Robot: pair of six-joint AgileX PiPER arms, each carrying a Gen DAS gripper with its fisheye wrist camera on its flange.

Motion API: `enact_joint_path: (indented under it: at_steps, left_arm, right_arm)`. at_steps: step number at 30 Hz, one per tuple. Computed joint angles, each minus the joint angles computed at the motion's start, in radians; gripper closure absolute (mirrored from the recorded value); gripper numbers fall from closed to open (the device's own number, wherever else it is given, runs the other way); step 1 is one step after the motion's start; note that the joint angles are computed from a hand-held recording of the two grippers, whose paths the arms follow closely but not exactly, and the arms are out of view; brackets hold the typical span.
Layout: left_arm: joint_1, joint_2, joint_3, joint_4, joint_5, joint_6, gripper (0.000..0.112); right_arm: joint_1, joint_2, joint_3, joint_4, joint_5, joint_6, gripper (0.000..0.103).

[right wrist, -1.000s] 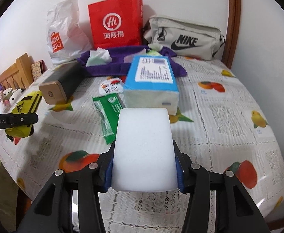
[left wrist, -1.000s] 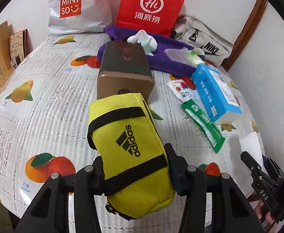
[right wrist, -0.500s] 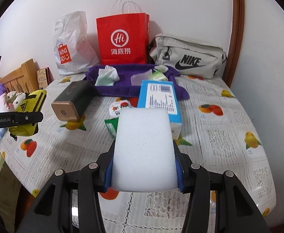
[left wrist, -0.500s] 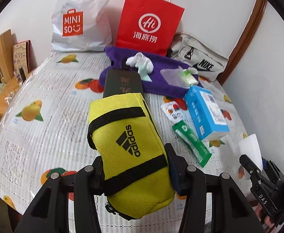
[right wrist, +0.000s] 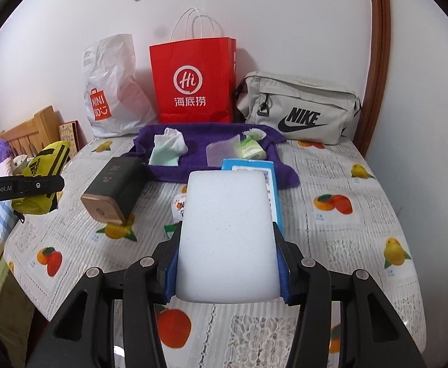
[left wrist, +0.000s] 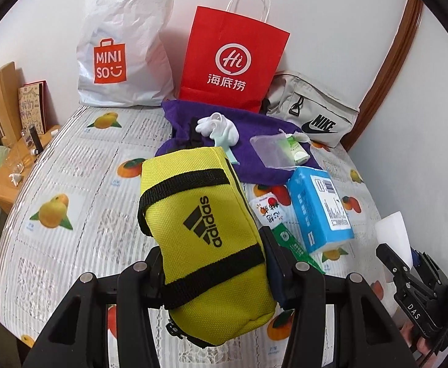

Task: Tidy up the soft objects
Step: 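Lift the yellow pouch with the left tool while the right tool holds the sponge up, then carry the pouch and sponge over the purple towel and open both tools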

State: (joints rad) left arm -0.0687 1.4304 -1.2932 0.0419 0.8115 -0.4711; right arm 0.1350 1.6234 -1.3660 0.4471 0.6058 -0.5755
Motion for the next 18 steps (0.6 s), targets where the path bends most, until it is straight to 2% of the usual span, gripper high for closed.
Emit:
enact_joint_path:
  at_steps: [13, 18]
  left_arm:
    - [0.018, 0.168, -0.190, -0.016, 0.056, 0.034, 0.064]
    - [0.034, 0.233, -0.273, -0.027, 0.088, 0.061, 0.064]
  right_arm:
    - [-0.003, 0.155, -0.227, -0.052, 0.075, 0.073, 0.054]
    - [-0.001, 0.240, -0.358, -0.077, 0.129, 0.107, 0.054]
